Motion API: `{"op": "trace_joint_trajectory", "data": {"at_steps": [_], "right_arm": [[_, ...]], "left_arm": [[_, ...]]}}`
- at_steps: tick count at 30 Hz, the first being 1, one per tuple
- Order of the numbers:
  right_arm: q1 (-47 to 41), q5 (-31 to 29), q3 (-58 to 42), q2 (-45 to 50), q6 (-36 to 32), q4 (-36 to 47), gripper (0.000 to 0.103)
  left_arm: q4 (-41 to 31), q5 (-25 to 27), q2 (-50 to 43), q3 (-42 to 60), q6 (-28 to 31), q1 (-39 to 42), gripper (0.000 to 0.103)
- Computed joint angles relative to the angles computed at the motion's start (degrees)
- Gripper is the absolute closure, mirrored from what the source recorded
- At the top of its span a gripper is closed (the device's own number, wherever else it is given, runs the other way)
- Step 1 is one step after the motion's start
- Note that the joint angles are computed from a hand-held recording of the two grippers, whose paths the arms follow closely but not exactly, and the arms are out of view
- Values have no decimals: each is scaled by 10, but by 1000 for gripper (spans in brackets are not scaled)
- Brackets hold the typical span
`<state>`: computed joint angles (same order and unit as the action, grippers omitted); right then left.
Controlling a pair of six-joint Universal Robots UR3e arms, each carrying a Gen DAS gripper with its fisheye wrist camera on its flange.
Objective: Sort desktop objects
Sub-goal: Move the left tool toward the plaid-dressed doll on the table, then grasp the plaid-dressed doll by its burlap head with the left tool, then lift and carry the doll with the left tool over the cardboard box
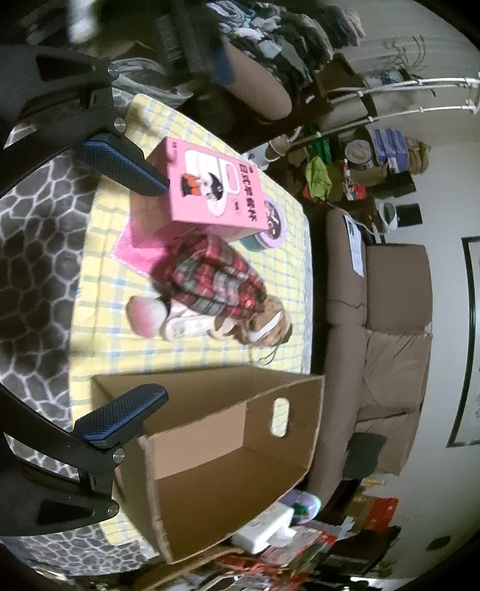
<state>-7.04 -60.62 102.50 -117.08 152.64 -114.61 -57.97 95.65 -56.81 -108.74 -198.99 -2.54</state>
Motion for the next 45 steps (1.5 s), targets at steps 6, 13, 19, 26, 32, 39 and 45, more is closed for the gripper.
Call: {"op": "trace_joint_trajectory", "data": {"at_steps": [6,13,19,26,32,39,45], "right_arm": [[37,22,-34,81,53,-19,1],[11,61,16,65,37,-36,4],[-21,80,3,66,-19,6,4],[-34,96,-6,74,-57,20,3],[-35,103,-2,74,-62,15,3],[-64,122,-17,54,-69,54,3],[-111,164,-56,21,-82,115,3]], "left_arm": [[-15,-103,-132,122,95,59,0],[-62,-65,-408,353,154,-20,14],[-194,-25,-634,616,168,-64,14],[-316,-18,-780,804,149,-64,17],[-259,-99,-732,708,152,-41,69],[-125,-230,-543,480,128,20,69],[-71,-381,-362,345,120,90,69]]}}
